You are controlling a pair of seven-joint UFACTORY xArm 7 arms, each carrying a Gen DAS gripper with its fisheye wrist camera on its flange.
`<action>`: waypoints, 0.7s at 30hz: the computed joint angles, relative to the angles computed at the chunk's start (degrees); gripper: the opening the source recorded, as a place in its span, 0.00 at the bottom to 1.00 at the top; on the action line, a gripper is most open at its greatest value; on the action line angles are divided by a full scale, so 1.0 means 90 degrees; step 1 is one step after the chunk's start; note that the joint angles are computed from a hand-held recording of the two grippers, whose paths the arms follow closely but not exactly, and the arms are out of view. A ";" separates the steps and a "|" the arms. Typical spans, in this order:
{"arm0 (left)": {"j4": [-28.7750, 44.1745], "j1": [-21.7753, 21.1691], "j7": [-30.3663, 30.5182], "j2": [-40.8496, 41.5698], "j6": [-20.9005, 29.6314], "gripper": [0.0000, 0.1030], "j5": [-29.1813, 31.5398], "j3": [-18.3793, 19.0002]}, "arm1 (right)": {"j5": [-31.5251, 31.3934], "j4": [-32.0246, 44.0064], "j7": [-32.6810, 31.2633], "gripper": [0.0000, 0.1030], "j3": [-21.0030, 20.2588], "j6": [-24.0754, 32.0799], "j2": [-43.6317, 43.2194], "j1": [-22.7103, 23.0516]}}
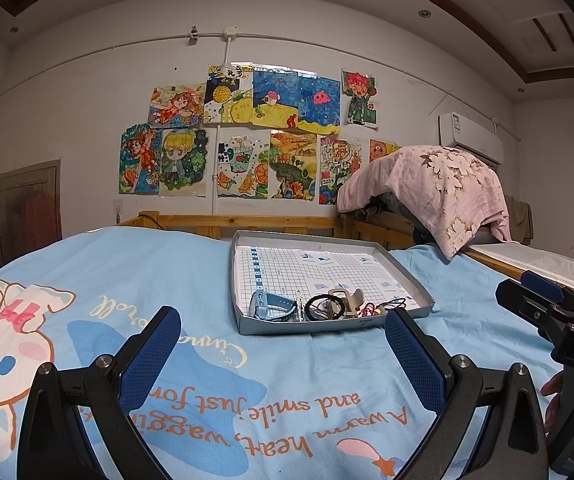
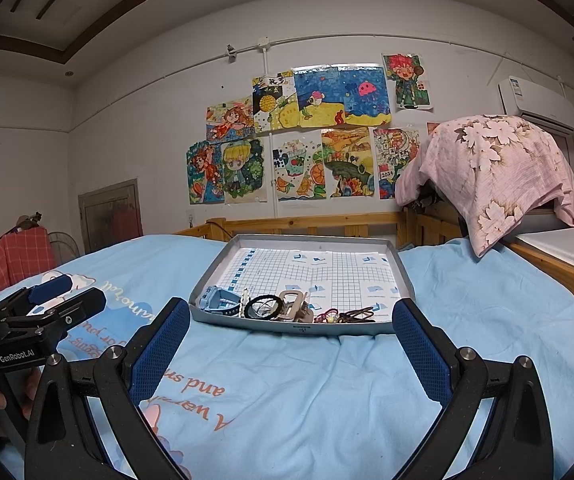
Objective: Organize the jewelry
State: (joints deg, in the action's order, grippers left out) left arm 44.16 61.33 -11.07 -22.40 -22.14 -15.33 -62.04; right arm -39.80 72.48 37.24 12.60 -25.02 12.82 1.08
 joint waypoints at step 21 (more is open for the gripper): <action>0.0013 -0.0015 0.0024 -0.0007 0.0022 1.00 0.0011 0.0021 | 0.0001 0.0005 0.0006 0.97 0.0003 0.0013 0.0004 0.0006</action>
